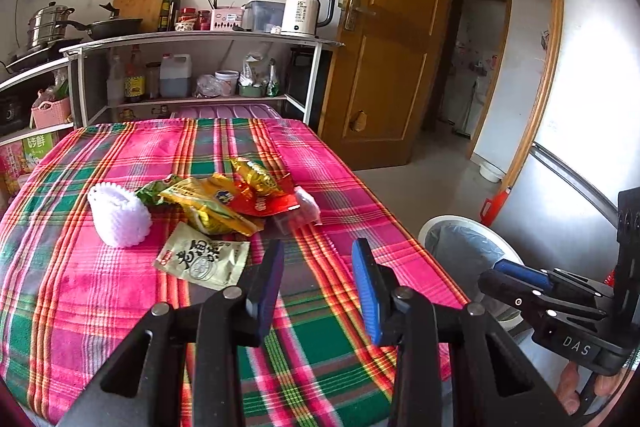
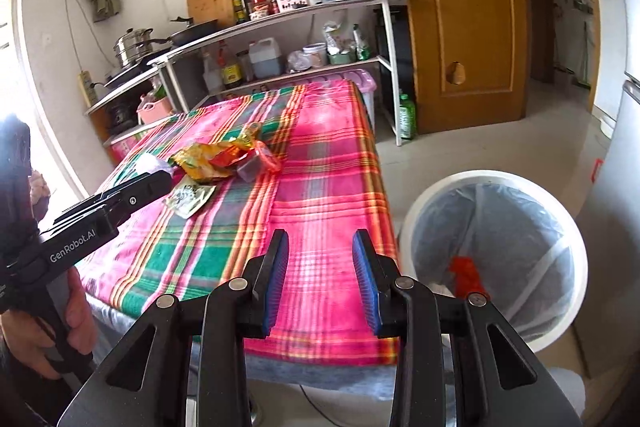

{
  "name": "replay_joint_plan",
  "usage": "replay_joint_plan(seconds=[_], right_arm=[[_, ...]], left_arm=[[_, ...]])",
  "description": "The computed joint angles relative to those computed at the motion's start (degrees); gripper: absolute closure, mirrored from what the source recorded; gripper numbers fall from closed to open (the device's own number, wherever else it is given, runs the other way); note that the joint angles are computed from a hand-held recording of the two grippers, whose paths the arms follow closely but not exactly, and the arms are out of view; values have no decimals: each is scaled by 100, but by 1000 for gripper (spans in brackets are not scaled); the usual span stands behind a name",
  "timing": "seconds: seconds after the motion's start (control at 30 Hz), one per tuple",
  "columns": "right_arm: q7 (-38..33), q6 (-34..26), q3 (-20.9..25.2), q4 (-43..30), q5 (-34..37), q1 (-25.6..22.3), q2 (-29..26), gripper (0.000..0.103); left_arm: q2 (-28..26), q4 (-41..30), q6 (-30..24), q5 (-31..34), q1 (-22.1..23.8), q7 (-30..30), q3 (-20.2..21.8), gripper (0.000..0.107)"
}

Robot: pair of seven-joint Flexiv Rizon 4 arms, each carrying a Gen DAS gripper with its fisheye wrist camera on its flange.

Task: Collect trash
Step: 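Move both grippers back over the table toward the remaining trash, then grasp the white foam net with the left gripper while the right grasps the clear cup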

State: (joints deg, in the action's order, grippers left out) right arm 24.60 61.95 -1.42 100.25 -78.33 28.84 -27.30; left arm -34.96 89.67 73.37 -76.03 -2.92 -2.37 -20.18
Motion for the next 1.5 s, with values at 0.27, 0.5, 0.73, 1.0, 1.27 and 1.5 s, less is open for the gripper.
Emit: replay_joint_plan(seconds=[0.27,0.5,0.73,1.0,1.27,1.5], right_arm=[[-567,249,-109,-505,327,113,-401,61],[-1079,426,-297,-885,702,262,-684,60],[-1602,603,-502,-1244,1208,375,-974,55],[-2403,624,-636,-1769,1992,442,-1352,53],[-3536,551,-601,-2519,3048,364,-1851,48],[-4642,169,-431,-3353,3972,273,-2362,47]], left_arm=[[-160,-120,238,19,163,-173,63,58],[-330,-266,353,368,363,-575,46,57],[-566,-526,460,962,540,-1155,-21,53],[-1072,-1260,245,2214,586,-2447,245,48],[-1843,-2620,-519,3455,410,-3929,802,37],[-2464,-3761,-1140,4272,314,-5000,1086,37]])
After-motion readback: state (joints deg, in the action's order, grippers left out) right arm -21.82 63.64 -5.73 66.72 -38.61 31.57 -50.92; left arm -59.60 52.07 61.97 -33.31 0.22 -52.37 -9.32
